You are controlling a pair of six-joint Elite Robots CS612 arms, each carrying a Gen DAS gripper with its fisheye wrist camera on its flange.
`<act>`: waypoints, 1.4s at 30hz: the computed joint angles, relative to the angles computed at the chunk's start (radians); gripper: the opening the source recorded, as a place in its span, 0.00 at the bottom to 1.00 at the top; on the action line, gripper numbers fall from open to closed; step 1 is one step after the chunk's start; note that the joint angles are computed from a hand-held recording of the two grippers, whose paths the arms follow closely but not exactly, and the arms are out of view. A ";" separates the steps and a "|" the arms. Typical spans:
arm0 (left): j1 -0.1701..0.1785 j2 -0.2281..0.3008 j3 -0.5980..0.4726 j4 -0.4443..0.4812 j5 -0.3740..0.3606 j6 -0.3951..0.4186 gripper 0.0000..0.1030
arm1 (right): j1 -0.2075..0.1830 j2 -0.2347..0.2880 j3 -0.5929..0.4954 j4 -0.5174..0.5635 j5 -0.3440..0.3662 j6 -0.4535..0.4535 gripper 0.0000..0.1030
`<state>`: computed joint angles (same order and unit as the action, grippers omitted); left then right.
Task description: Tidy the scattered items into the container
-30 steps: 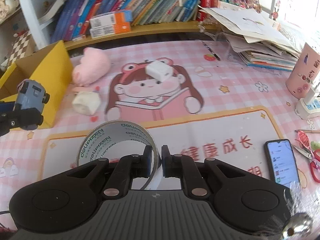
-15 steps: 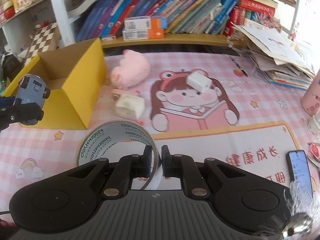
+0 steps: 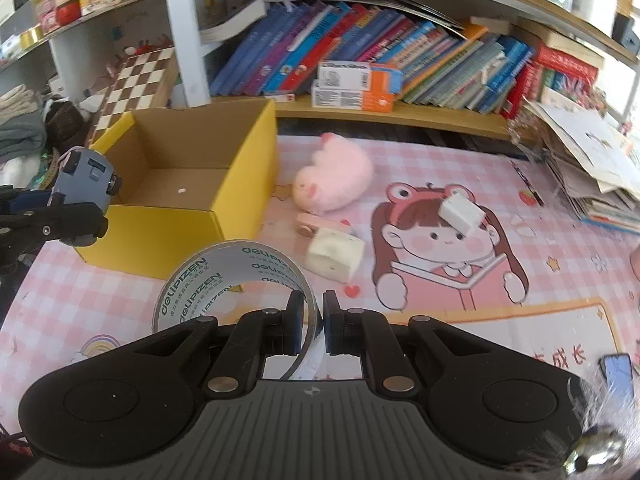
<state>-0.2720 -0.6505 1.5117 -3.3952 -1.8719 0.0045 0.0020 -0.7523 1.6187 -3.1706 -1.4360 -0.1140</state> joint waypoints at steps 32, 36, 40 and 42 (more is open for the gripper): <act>0.036 -0.014 -0.046 -0.119 0.174 0.112 0.39 | 0.036 0.053 -0.211 0.054 0.109 -0.168 0.09; 0.035 -0.003 -0.062 -0.091 0.170 0.112 0.39 | 0.037 0.066 -0.240 0.071 0.116 -0.175 0.09; 0.035 0.012 -0.085 -0.054 0.167 0.110 0.39 | 0.037 0.081 -0.269 0.106 0.123 -0.173 0.09; 0.035 0.020 -0.097 -0.041 0.165 0.107 0.39 | 0.038 0.089 -0.284 0.123 0.124 -0.176 0.10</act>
